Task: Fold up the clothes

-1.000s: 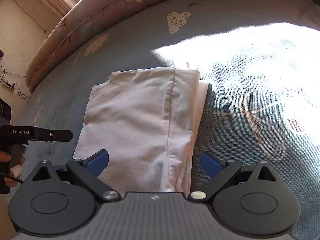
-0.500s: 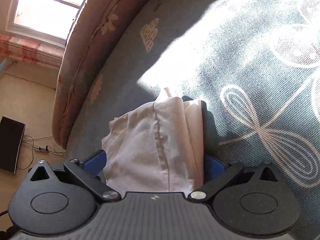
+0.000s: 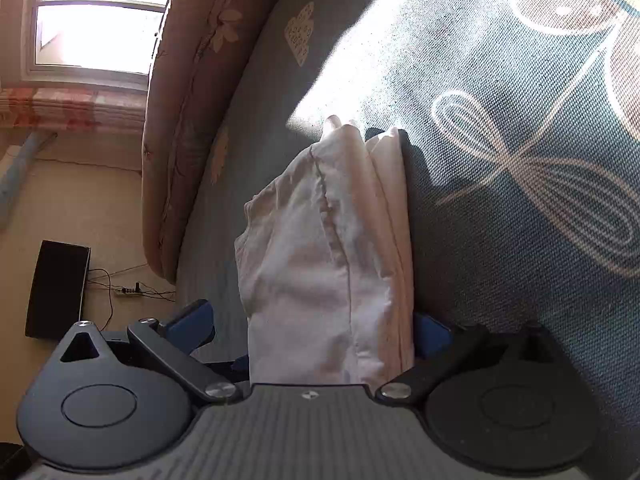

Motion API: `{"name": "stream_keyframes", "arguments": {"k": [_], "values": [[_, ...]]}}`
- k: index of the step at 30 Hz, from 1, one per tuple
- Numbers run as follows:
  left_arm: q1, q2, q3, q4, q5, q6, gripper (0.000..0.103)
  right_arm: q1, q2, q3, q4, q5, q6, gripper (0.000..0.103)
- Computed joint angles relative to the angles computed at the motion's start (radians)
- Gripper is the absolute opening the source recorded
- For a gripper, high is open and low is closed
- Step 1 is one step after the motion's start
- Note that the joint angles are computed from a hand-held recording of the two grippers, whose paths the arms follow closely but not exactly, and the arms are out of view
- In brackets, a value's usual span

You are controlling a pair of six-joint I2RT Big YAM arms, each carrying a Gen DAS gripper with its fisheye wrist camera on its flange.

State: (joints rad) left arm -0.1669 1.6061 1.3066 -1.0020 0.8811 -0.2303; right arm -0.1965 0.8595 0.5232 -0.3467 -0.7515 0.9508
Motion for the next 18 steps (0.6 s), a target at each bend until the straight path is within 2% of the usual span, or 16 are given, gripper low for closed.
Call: {"name": "stream_keyframes", "arguments": {"k": [2,5,7,10,14,16,18], "values": [[-0.013,0.013,0.009,0.049,0.01,-0.053,0.101,0.015,0.046,0.023,0.038,0.029,-0.002,0.103],[-0.011,0.006,0.013,0.005,0.014,-0.027,0.101,0.042,0.091,0.057,0.051,0.064,0.005,0.103],[0.002,-0.014,-0.014,-0.051,0.033,0.001,0.101,0.049,0.072,0.047,0.038,0.046,0.029,0.103],[0.013,-0.045,-0.058,-0.023,0.035,0.003,0.099,0.055,0.009,-0.004,0.056,0.011,0.095,0.103],[-0.017,-0.029,-0.029,0.042,-0.01,-0.067,0.101,0.067,0.017,-0.006,0.083,0.023,0.075,0.103],[-0.03,-0.029,-0.013,0.022,-0.035,-0.071,0.101,0.075,0.052,0.023,0.073,0.037,0.071,0.103],[-0.031,-0.041,-0.012,0.003,-0.026,-0.061,0.1,0.09,0.066,0.053,0.026,0.056,0.054,0.103]]}}
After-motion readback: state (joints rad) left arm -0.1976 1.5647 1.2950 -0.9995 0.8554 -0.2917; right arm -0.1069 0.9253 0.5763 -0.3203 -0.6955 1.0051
